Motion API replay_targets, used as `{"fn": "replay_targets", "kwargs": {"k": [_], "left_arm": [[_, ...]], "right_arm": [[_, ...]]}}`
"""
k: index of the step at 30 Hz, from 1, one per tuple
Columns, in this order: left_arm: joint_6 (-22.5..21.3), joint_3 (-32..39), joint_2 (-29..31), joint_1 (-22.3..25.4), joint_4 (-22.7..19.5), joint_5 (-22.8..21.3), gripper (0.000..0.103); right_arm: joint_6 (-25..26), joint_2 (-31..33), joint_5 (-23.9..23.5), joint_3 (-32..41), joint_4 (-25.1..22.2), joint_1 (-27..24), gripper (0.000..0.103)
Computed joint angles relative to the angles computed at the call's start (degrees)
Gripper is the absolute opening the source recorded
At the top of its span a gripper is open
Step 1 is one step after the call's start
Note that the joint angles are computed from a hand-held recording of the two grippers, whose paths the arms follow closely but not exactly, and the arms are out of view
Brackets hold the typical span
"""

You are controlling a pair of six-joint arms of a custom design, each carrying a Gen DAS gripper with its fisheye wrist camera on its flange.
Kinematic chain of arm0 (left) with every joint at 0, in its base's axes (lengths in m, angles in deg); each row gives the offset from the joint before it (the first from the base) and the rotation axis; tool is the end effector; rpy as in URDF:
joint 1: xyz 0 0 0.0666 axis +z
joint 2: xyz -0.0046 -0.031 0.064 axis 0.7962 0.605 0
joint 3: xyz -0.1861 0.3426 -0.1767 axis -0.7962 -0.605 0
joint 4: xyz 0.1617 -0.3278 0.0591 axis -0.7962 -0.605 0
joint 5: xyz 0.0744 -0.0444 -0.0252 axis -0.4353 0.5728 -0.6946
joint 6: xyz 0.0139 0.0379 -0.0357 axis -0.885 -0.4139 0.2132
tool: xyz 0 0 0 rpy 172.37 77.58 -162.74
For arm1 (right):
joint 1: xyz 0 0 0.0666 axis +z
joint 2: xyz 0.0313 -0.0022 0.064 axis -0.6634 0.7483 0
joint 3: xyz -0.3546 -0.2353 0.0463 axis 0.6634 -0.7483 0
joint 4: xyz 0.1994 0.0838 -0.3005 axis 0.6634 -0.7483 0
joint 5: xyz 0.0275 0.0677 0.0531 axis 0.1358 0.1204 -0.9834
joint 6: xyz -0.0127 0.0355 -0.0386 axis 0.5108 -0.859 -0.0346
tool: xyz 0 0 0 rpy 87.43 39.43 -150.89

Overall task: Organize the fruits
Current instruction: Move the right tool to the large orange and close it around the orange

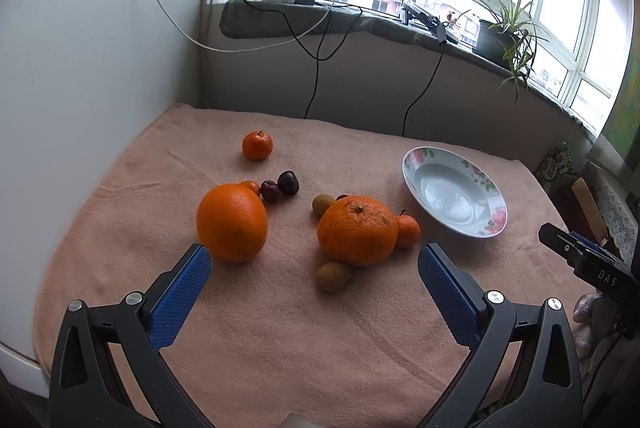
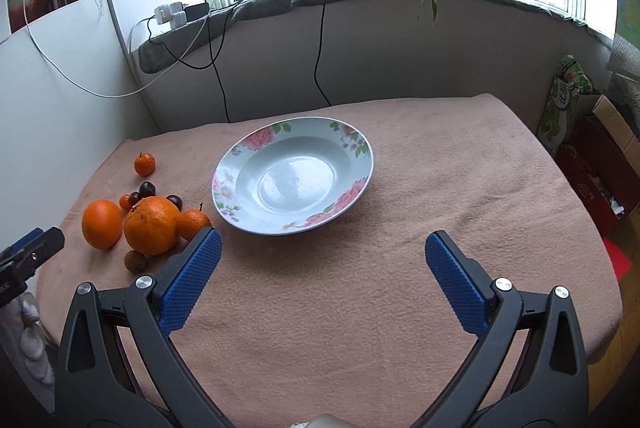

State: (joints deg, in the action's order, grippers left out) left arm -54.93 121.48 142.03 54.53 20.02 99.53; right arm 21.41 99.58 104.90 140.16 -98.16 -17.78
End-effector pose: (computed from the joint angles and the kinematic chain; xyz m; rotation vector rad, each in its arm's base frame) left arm 0.6466 0.0033 0.3595 0.4215 2.2756 -0.4349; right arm 0.5197 0.2115 0.3656 0.5141 2.2323 0.0225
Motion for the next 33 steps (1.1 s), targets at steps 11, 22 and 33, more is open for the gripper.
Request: {"fn": "replay_targets", "kwargs": {"k": [11, 22, 33], "left_arm": [[1.3, 3.2, 2.8, 0.8, -4.2, 4.3, 0.097], [3.2, 7.7, 6.7, 0.5, -10.2, 5.4, 0.089], [0.9, 10.9, 9.2, -1.2, -13.4, 6.5, 0.083]], "right_arm": [[6.8, 4.8, -11.1, 6.0, 4.0, 0.3, 0.103], [11.7, 11.6, -21.7, 15.5, 1.2, -0.5, 0.103], [16.2, 20.0, -31.9, 28.2, -7.1, -1.8, 0.091]]}}
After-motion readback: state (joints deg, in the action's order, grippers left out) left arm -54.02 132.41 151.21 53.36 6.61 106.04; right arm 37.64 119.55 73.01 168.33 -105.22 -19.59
